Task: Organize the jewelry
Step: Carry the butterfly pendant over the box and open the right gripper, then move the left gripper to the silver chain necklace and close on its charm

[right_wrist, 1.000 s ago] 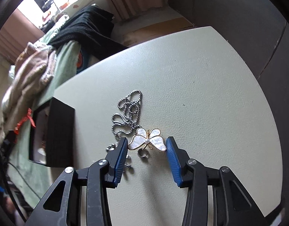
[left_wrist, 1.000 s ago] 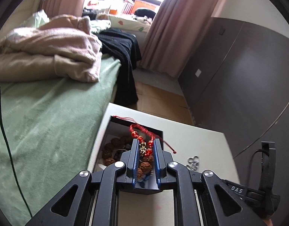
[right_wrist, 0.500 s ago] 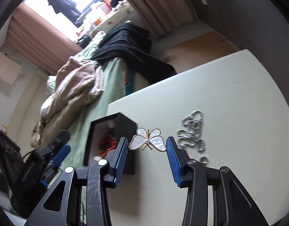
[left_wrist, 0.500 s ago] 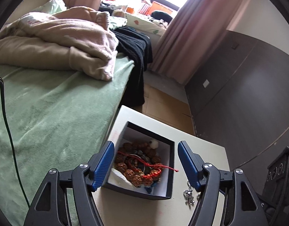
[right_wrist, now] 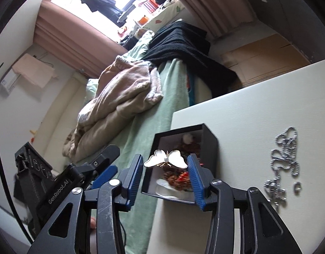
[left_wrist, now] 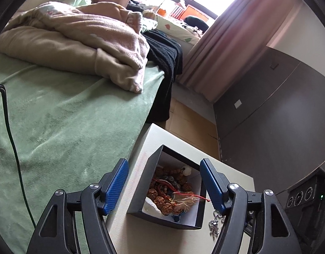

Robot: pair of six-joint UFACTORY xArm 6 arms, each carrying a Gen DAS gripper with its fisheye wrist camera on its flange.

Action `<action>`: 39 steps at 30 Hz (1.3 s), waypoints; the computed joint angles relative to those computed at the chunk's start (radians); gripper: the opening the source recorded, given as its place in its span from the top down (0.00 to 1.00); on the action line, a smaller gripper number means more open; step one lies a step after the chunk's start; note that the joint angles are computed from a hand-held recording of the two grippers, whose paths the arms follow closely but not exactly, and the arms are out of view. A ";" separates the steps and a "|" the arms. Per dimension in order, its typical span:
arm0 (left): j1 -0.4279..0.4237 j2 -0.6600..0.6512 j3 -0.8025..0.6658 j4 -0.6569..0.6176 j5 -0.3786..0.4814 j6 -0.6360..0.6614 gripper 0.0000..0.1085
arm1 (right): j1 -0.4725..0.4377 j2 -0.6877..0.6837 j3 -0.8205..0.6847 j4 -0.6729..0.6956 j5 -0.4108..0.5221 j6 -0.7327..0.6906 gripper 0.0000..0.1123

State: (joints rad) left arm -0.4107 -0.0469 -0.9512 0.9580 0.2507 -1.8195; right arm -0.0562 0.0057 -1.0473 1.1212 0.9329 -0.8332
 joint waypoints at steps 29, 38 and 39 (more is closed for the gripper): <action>-0.201 0.191 -0.215 -0.129 0.116 0.319 0.35 | -0.263 -0.098 0.037 -0.234 -0.009 0.105 0.31; -0.263 0.312 -0.336 -0.217 0.158 0.507 0.35 | -0.311 -0.081 0.020 -0.319 -0.007 0.124 0.31; -0.266 0.321 -0.347 -0.216 0.166 0.509 0.35 | -0.320 -0.076 0.016 -0.324 0.000 0.123 0.31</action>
State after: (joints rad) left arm -0.6767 0.2742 -1.2986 0.7423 0.4163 -1.3109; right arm -0.3767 -0.0705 -1.0317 0.7970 0.9325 -0.7103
